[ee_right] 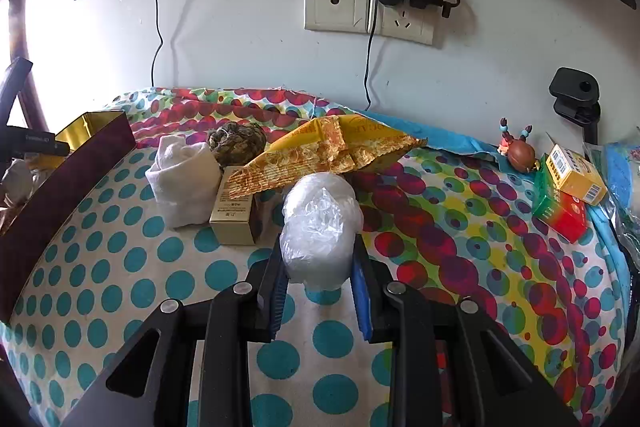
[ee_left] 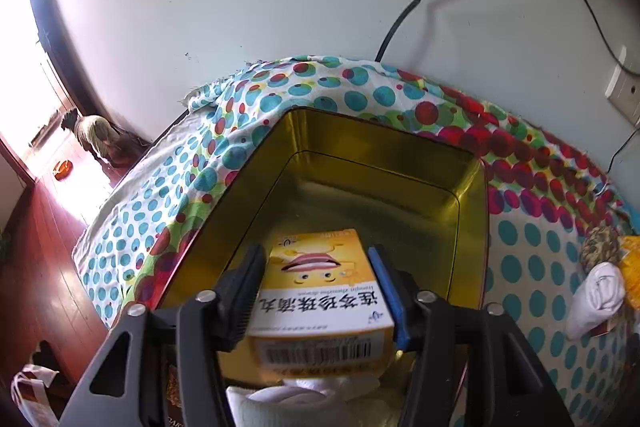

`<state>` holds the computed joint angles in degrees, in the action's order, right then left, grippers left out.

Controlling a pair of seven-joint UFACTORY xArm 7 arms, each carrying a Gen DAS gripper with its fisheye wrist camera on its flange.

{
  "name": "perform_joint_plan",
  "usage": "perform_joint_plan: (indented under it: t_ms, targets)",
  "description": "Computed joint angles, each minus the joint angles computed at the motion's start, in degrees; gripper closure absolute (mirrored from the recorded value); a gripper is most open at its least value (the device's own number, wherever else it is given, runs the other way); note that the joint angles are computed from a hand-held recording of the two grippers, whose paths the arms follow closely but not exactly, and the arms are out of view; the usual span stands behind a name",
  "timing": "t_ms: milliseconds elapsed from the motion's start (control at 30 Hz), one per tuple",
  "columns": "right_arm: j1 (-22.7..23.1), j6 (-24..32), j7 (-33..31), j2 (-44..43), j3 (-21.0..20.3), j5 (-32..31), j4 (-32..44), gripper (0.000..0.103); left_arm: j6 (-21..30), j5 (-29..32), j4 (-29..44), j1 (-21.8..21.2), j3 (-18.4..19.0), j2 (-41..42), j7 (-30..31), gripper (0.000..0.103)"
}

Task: Organize objects
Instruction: 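Lower the yellow box into the gold tin and open the left gripper, then carry the clear plastic bag into the gold tin and open the right gripper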

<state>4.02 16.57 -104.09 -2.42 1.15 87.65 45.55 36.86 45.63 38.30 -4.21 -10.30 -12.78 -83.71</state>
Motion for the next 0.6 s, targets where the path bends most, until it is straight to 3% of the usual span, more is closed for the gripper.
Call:
perform_joint_plan:
  t_ms: [67, 233, 433, 600]
  targets:
    - [0.0, -0.3, 0.4, -0.1, 0.0, -0.4, -0.1, 0.076, -0.1, 0.5, -1.3, -0.1, -0.5, -2.6, -1.1, 0.016]
    - [0.3, -1.2, -1.6, -0.5, 0.2, 1.8, -0.3, 0.076, 2.4, 0.1, -5.8, -0.9, -4.1, -14.6, -1.9, 0.015]
    - [1.0, -3.6, -3.2, -1.1, 0.8, 1.7, -1.2, 0.076, 7.4, -9.6, -13.4, -5.5, -9.7, -31.9, 0.8, 0.015]
    - [1.8, -3.2, -3.1, -8.1, 0.4, 1.3, -6.5, 0.076, 13.6, -17.2, -18.5, -10.0, -15.5, -42.0, 1.4, 0.015]
